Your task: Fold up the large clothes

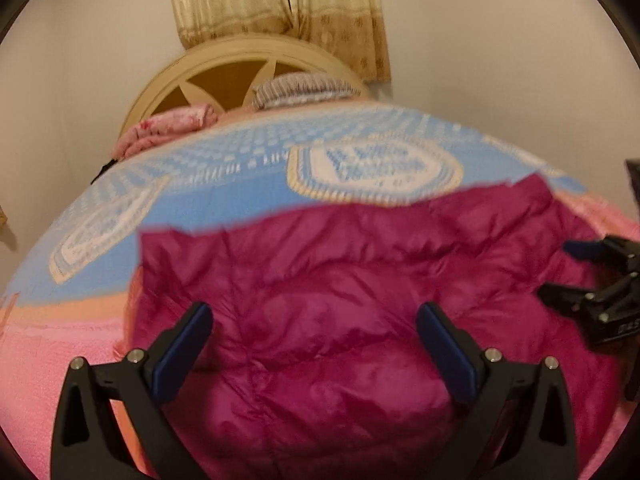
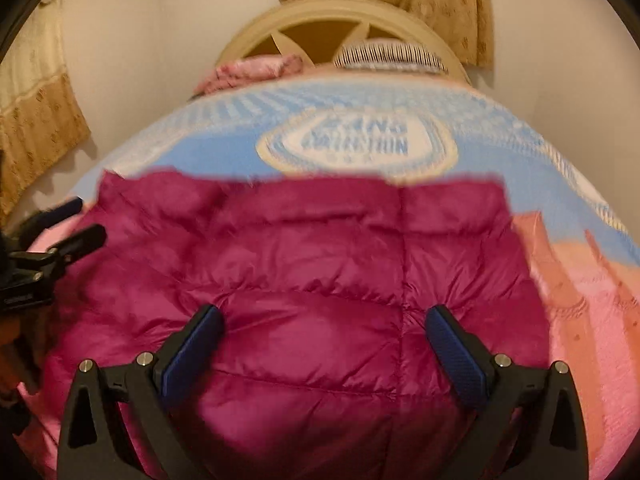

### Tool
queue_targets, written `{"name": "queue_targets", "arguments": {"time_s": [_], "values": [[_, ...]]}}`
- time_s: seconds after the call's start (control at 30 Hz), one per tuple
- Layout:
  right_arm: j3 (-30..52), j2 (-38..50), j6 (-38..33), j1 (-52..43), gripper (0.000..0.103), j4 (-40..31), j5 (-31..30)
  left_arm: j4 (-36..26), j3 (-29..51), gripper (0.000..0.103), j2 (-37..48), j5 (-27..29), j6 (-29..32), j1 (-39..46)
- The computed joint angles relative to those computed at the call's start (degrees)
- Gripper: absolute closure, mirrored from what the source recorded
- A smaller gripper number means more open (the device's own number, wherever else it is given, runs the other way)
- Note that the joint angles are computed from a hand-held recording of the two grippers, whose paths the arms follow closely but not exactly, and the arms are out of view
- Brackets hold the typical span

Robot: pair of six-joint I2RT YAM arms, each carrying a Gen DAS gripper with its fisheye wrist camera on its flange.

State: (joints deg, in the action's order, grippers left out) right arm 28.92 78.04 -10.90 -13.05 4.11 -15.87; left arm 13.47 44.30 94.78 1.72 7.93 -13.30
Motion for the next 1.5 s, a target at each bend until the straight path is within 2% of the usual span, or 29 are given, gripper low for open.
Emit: {"name": "queue_targets", "arguments": {"time_s": [0.1,0.23,0.4,1.2,1.33,1.47,1.5], "values": [[-0.8,2.5,-0.6,0.4,0.001,3.1,0.9,-2.1,2.6,0.000,3.2,0.5,-0.8,0.4],[0.6,4.9,-0.8,-0.2,0.001,2.3,0.3,-4.3,4.4,0.000,4.9,0.6,-0.7,0.5],[0.3,5.7,-0.8,1.4,0.001,3.2,3.4,-7.0,6.6,0.000,6.8,0.1,-0.7,0.2],[2.3,7.9,0.0,6.6,0.001,1.7,11.5,-10.2,8.9,0.000,8.4,-0.9,-0.1,-0.3],[2.7,8.1,0.1,6.8,0.001,1.0,11.6,-13.0,6.2,0.000,2.6,3.8,-1.5,3.5],[2.6,7.9,0.2,7.2,0.001,1.0,12.1,-13.5,-2.8,0.000,-10.1,8.3,-0.9,10.5],[2.6,7.8,0.3,7.3,0.001,0.9,12.3,-14.8,-5.5,0.000,-14.2,10.8,-0.3,14.1]]}}
